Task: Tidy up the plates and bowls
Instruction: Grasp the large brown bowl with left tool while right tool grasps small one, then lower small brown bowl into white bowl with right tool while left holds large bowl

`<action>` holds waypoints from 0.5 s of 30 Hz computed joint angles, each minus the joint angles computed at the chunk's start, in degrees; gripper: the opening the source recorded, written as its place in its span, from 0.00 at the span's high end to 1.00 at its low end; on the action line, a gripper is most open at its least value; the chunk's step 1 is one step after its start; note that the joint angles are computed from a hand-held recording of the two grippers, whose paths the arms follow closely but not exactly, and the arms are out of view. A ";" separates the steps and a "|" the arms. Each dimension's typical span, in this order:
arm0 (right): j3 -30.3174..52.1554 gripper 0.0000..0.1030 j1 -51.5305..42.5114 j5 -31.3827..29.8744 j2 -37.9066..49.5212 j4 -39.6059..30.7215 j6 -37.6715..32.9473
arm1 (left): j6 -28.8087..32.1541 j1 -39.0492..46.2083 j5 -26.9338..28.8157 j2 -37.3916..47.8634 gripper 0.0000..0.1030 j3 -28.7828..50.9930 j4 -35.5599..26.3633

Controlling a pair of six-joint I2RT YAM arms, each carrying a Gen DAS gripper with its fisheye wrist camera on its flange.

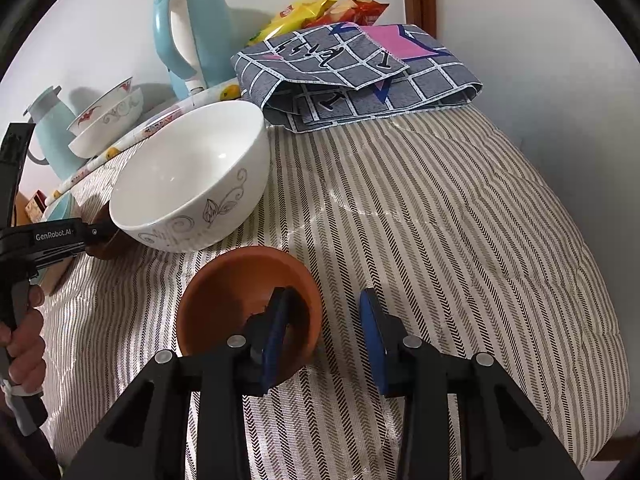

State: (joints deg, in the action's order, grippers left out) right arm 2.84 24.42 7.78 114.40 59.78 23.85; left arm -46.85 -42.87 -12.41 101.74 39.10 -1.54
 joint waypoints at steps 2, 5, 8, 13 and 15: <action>-0.07 0.72 1.22 1.06 -0.45 -0.50 0.19 | 0.07 -0.20 -0.30 0.18 0.79 0.10 0.07; 0.08 0.85 1.81 0.00 -2.13 -2.32 0.69 | 0.71 -0.74 -0.70 0.21 0.84 0.53 -0.74; 0.35 0.86 3.42 1.79 -3.29 -4.16 1.85 | 0.69 -1.05 -1.18 0.03 0.87 0.67 -1.22; -0.67 0.89 3.16 1.15 -4.52 -3.79 3.28 | 0.34 -0.84 -0.37 -1.82 0.91 -1.29 0.70; -0.89 0.90 4.09 2.11 -4.62 -3.58 4.03 | 0.70 -0.97 0.07 -3.03 0.91 -2.14 1.28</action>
State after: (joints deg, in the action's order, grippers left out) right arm 1.95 28.51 9.89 109.78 56.20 27.88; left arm -46.14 -43.84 -12.34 98.71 36.95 -0.27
